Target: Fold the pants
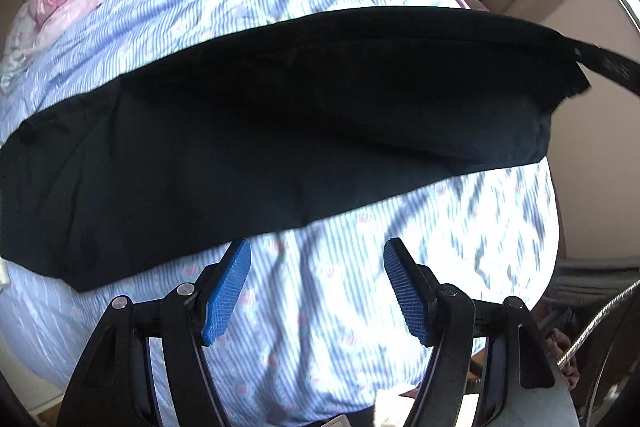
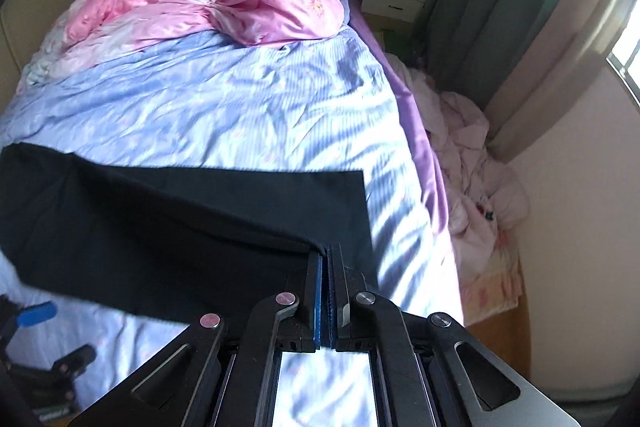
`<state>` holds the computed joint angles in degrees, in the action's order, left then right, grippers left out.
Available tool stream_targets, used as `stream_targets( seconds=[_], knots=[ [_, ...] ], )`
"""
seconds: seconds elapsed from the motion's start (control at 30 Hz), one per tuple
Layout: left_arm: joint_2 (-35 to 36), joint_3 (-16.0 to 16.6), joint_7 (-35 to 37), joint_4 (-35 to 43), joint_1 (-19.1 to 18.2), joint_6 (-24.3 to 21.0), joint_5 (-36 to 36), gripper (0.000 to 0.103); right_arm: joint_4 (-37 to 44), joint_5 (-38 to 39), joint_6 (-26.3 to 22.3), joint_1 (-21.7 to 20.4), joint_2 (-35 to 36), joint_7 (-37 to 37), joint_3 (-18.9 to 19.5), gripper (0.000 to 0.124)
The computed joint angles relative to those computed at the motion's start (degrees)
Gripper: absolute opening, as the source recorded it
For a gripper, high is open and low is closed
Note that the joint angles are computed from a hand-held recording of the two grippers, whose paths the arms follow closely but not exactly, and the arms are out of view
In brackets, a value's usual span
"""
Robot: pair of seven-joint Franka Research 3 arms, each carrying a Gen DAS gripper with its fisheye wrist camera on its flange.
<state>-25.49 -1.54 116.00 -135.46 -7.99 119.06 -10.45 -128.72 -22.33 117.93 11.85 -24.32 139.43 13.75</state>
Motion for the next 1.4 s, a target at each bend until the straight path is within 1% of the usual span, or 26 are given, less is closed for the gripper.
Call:
stream_targets(
  seconds=[0.1,0.2,0.37,0.57,0.67,0.7,0.73,0.8,0.97,1.07,1.2,1.27,1.33,1.4],
  knots=[
    [1.7,-1.0,-1.8,1.2,0.0,0.8,0.7,0.068,1.4,0.4,2.1,-1.4,3.8,-2.8,-2.7,0.003],
    [4.2,-2.0,-4.3,2.8,0.1,1.5,1.4,0.068,2.8,0.3,3.4,-2.2,7.7,-5.2,-4.4,0.003],
    [8.1,-3.7,-8.4,5.2,0.1,2.0,3.3,0.068,5.7,1.1,4.7,-2.4,14.9,-8.6,-7.1,0.003],
    [10.8,-4.7,-11.7,7.4,0.0,2.3,5.1,0.068,7.2,2.9,4.4,-2.1,20.2,-9.8,-9.8,0.003],
    [11.3,-4.9,-12.5,8.0,0.0,2.5,5.8,0.068,7.7,2.1,3.3,-1.5,21.2,-8.7,-10.2,0.008],
    [11.3,-4.9,-12.6,8.2,0.0,2.6,5.9,0.068,8.1,1.1,2.0,-1.2,21.4,-8.0,-10.0,0.019],
    [11.2,-4.8,-12.5,8.2,0.1,2.7,6.0,0.068,8.3,-0.5,0.9,-0.7,21.2,-7.2,-9.8,0.035],
    [11.3,-4.6,-12.2,8.4,0.1,2.9,5.9,0.068,7.0,-2.5,1.0,0.1,19.4,-5.8,-9.2,0.045],
    [10.9,-3.8,-10.5,8.9,0.2,2.6,4.0,0.068,4.4,-1.9,-0.4,1.2,14.5,-2.6,-7.6,0.045],
    [9.4,-3.1,-8.8,8.4,0.4,2.8,2.8,0.068,3.0,1.0,-0.9,1.8,11.0,-1.3,-6.3,0.045],
    [6.5,-1.3,-6.7,7.4,1.0,3.0,0.2,0.068,1.7,4.6,-0.3,2.9,6.3,1.2,-3.9,0.045],
    [5.0,-0.4,-5.4,7.1,1.4,3.0,-0.5,0.068,2.3,5.5,-0.9,3.6,4.7,2.9,-2.1,0.046],
    [3.3,0.7,-4.0,6.8,1.9,2.8,-1.1,0.068,3.9,5.8,-1.4,4.5,4.3,4.2,-0.2,0.053],
    [1.5,2.0,-2.3,6.6,2.5,2.4,-1.7,0.068,5.8,5.7,-1.4,5.5,4.8,4.6,1.1,0.053]
  ],
)
